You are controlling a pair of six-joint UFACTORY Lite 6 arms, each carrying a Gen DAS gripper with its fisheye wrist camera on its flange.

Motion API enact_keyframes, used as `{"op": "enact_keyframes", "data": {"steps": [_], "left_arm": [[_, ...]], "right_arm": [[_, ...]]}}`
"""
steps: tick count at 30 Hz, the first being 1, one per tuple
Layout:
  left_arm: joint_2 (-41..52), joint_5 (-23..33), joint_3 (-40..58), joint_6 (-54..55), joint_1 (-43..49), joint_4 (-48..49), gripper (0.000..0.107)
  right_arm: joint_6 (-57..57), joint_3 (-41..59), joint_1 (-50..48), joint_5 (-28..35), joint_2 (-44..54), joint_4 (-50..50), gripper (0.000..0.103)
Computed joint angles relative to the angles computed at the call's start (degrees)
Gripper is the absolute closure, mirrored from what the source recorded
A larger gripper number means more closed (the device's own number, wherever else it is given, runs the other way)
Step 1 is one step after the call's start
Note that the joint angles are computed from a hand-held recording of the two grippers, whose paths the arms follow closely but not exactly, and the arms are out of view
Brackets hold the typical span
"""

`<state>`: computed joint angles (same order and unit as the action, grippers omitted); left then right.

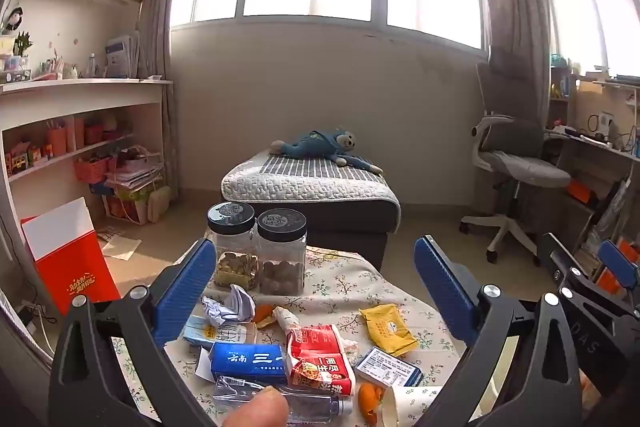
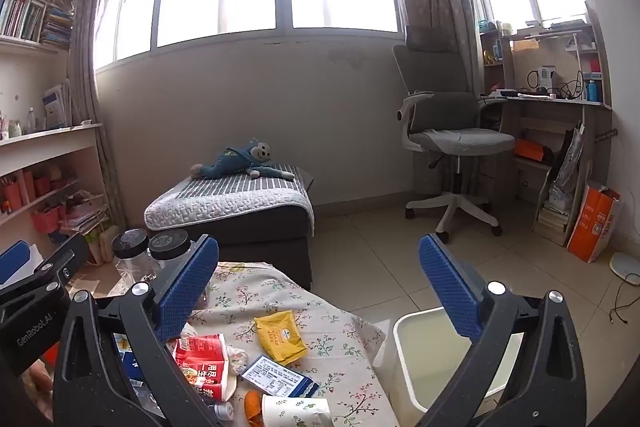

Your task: Collect trash

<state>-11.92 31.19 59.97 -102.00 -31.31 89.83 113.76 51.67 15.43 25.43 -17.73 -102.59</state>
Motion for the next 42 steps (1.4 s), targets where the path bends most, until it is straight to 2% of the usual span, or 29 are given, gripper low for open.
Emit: {"op": "enact_keyframes", "data": {"steps": [3, 4, 7, 13, 24, 42], "left_arm": [[-0.37, 1.36, -0.4, -0.58, -1.07, 0.0, 0.011], [-1.77, -0.06, -1.68, -1.81, -0.01, 1.08, 0.011], [-2.14, -2.19, -0.03, 3.88, 1.55, -5.35, 0.011], [-1.43, -2.22, -0.07, 1.78, 1.63, -3.84, 0.011], [-0.88, -1.81, 0.62, 2.82, 0.85, -4.73, 0.011], [0.25, -1.24, 0.83, 2.52, -0.73, -4.24, 0.011]], "right_arm": [[-0.01, -0.17, 0.07, -0.2, -0.01, 0.25, 0.007], [-0.03, -0.2, 0.08, -0.24, -0.03, 0.38, 0.007], [0.15, -0.22, -0.17, -0.72, -0.23, 0.41, 0.007], [-4.86, 0.01, 0.32, 0.48, -1.84, 4.34, 0.007], [-0.43, -1.93, -0.05, 0.51, -2.63, 0.11, 0.007], [-2.53, -2.14, -0.98, -0.04, -3.22, 2.24, 0.007]]}}
